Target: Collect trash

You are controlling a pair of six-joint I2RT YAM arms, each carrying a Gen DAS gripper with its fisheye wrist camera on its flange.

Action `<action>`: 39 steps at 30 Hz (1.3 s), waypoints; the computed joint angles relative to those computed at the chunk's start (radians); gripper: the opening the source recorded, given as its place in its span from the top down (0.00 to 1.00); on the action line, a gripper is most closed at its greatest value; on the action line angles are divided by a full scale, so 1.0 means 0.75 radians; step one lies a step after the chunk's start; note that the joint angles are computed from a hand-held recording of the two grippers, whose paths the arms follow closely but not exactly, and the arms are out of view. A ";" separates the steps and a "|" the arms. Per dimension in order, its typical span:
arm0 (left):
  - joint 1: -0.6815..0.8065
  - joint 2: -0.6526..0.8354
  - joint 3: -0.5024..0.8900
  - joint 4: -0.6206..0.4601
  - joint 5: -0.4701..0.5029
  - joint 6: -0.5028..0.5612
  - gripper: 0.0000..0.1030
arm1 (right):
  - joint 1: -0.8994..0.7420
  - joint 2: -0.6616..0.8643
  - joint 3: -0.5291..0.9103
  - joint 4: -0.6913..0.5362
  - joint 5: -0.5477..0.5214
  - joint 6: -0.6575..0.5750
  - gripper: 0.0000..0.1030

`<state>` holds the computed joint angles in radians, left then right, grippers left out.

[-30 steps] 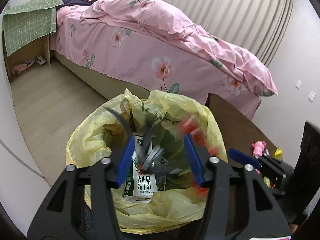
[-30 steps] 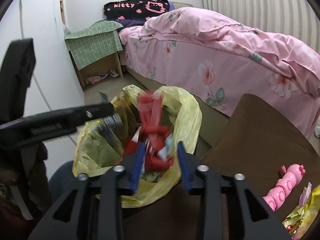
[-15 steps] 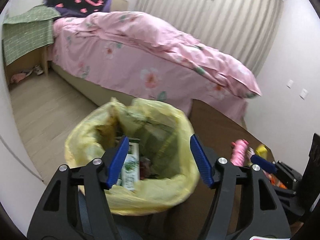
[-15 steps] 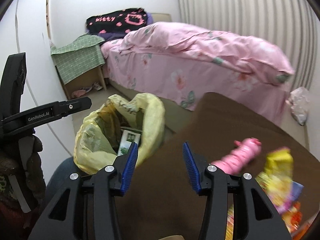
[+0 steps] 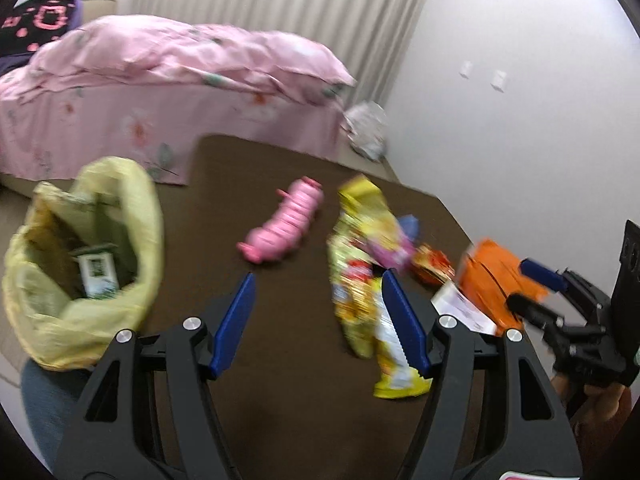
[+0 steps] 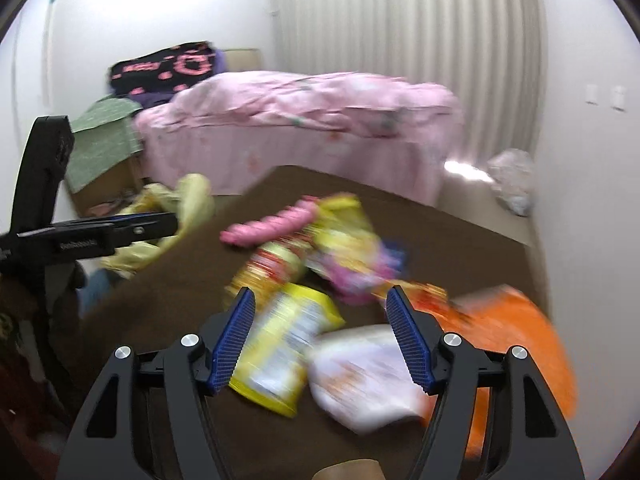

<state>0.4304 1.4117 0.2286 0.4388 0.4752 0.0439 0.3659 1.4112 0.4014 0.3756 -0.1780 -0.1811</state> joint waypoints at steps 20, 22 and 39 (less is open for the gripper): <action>-0.278 0.250 -0.022 0.212 -0.207 -0.062 0.40 | -0.664 0.409 0.096 0.185 -0.530 0.028 0.79; -0.250 0.264 -0.018 0.215 -0.190 -0.061 0.40 | -0.584 0.273 -0.002 0.208 -0.519 -0.008 0.81; -0.101 0.134 -0.083 0.171 -0.066 -0.005 0.40 | -0.003 -0.158 -0.280 0.003 -0.285 -0.097 0.47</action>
